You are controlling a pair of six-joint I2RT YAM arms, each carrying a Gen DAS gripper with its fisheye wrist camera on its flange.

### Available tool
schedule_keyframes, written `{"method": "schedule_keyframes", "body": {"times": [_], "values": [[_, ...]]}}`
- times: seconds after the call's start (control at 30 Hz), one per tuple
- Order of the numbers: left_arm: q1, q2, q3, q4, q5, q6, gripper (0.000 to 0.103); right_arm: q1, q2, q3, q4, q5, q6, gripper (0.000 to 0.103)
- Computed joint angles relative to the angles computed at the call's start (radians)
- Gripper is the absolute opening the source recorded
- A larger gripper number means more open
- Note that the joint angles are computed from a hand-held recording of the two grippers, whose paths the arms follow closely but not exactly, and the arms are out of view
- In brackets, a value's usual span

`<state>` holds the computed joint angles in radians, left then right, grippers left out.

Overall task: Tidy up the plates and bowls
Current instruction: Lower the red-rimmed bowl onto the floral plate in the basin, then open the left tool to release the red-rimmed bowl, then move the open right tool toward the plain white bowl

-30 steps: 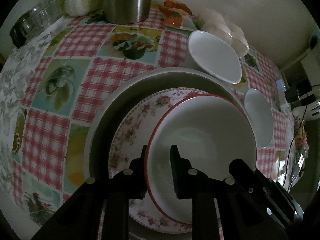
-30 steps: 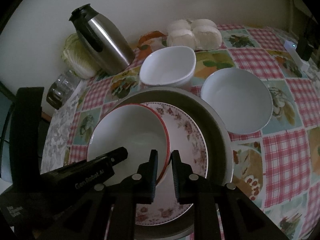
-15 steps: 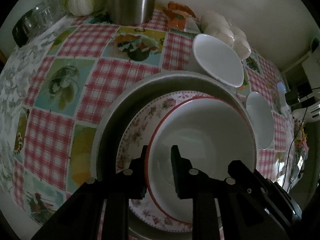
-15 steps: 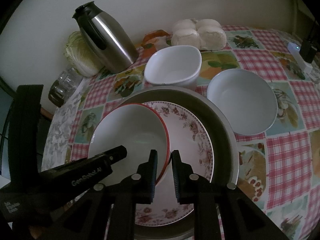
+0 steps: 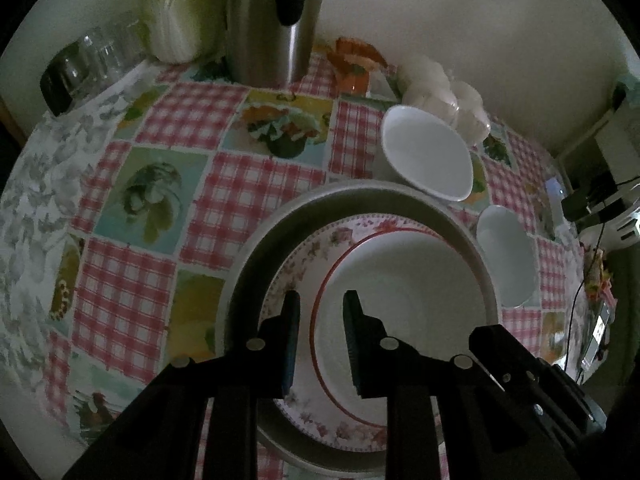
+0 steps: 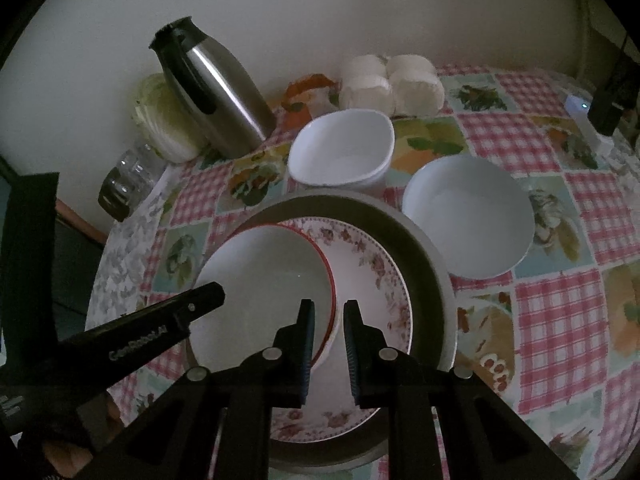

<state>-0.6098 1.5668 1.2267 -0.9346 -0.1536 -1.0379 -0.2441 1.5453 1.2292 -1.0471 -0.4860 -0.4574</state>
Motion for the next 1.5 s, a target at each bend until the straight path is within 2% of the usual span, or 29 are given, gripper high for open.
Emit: {"method": "schedule_keyframes", "body": {"times": [0.07, 0.13, 0.5, 0.53, 0.67, 0.73, 0.87, 0.97, 1.1, 1.17, 1.2, 1.3, 1.37, 1.5], "values": [[-0.006, -0.009, 0.008, -0.011, -0.015, -0.001, 0.026, -0.006, -0.008, 0.005, -0.005, -0.002, -0.001, 0.017], [-0.015, -0.018, 0.015, -0.024, -0.031, -0.006, 0.035, -0.009, -0.016, 0.005, -0.008, -0.001, -0.004, 0.017], [-0.039, -0.046, 0.028, -0.087, -0.085, -0.034, 0.054, -0.021, -0.039, 0.003, -0.049, 0.017, -0.024, 0.017], [-0.044, -0.049, 0.028, -0.094, -0.091, -0.039, 0.056, -0.024, -0.040, 0.004, -0.052, 0.016, -0.026, 0.019], [-0.060, -0.056, 0.029, -0.115, -0.108, -0.050, 0.057, -0.037, -0.057, -0.005, -0.049, 0.012, -0.031, 0.045], [-0.070, -0.058, 0.026, -0.128, -0.117, -0.060, 0.058, -0.043, -0.068, -0.009, -0.046, 0.010, -0.031, 0.053], [-0.076, -0.070, 0.008, -0.135, -0.120, -0.073, 0.060, -0.054, -0.091, -0.029, -0.037, 0.015, -0.040, 0.059], [-0.082, -0.091, -0.013, -0.130, -0.123, -0.095, 0.075, -0.061, -0.108, -0.046, -0.024, 0.025, -0.045, 0.064], [-0.101, -0.115, -0.030, -0.140, -0.147, -0.124, 0.076, -0.082, -0.120, -0.065, -0.019, 0.011, -0.060, 0.073], [-0.106, -0.127, -0.041, -0.136, -0.150, -0.133, 0.077, -0.096, -0.126, -0.075, -0.018, -0.002, -0.076, 0.080], [-0.110, -0.136, -0.052, -0.130, -0.152, -0.142, 0.083, -0.100, -0.130, -0.081, -0.015, -0.004, -0.081, 0.083], [-0.120, -0.154, -0.078, -0.113, -0.167, -0.168, 0.099, -0.114, -0.148, -0.103, -0.003, -0.006, -0.092, 0.103], [-0.122, -0.157, -0.084, -0.113, -0.173, -0.184, 0.103, -0.119, -0.156, -0.108, 0.001, 0.006, -0.091, 0.103], [-0.123, -0.164, -0.096, -0.112, -0.174, -0.196, 0.103, -0.127, -0.153, -0.108, 0.003, 0.014, -0.085, 0.103]]}}
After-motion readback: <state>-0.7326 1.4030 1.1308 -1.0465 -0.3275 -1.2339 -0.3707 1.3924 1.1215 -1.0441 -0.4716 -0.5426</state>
